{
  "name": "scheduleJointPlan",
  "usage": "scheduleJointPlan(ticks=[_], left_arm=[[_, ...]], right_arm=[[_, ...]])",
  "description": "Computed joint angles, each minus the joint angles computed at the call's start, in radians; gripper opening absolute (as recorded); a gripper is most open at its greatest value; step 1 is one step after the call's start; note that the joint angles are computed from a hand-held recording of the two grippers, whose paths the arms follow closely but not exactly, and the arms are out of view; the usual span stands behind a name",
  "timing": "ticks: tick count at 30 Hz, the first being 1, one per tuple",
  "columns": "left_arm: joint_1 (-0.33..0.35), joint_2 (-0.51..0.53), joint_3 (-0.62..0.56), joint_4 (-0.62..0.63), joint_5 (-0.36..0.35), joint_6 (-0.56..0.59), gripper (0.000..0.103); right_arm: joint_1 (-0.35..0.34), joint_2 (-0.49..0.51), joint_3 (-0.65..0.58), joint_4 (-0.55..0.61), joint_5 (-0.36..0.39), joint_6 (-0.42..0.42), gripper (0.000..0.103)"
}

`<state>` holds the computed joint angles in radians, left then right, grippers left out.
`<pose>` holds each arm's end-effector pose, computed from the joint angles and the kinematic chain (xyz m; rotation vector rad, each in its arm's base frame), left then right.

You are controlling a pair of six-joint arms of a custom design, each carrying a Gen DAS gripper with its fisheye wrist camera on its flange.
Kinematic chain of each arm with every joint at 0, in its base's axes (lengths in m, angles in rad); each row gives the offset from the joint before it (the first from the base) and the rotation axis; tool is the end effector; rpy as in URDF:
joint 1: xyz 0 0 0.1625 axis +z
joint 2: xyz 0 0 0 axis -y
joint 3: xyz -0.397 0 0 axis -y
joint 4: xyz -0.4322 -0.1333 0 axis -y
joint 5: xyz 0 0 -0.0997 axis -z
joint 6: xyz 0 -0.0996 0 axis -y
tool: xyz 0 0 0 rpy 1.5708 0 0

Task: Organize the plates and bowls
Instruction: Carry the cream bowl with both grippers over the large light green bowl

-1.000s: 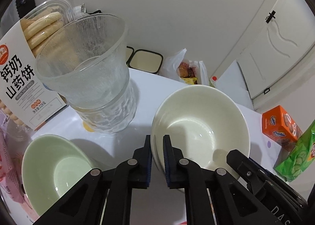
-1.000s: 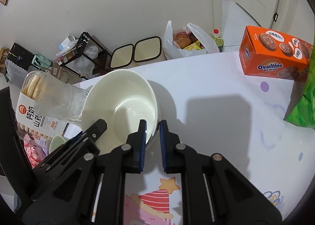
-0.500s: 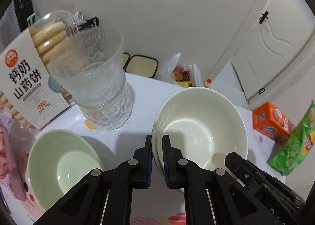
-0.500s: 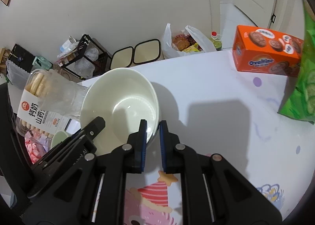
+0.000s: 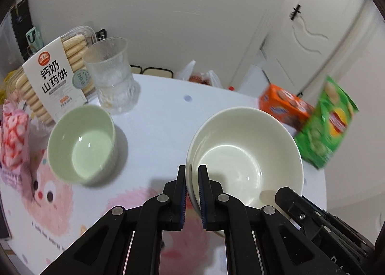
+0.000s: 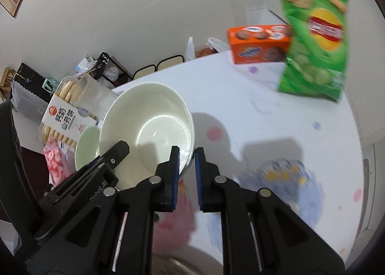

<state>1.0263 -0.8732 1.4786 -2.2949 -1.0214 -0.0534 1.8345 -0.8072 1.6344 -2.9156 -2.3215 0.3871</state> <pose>-0.2142 -0.7114 0.1483 0.5959 2.5588 -0.3672 0.2429 -0.6489 0.1172 -0.4039 -2.4163 0.9182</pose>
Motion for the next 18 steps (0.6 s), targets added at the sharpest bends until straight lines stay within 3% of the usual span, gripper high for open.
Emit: scheduleJointPlan(ticks=[11,18], left_arm=[[-0.096,-0.168,0.209,0.033,-0.049,-0.032,0.008],[-0.168,-0.260,0.332,0.051,-0.081,-0.059,0.008]], right_arm=[[0.076,-0.177,0.258,-0.040,-0.077,0.139,0.015],[0.136,-0.287,0.404,-0.020,-0.137,0.280,0.015]])
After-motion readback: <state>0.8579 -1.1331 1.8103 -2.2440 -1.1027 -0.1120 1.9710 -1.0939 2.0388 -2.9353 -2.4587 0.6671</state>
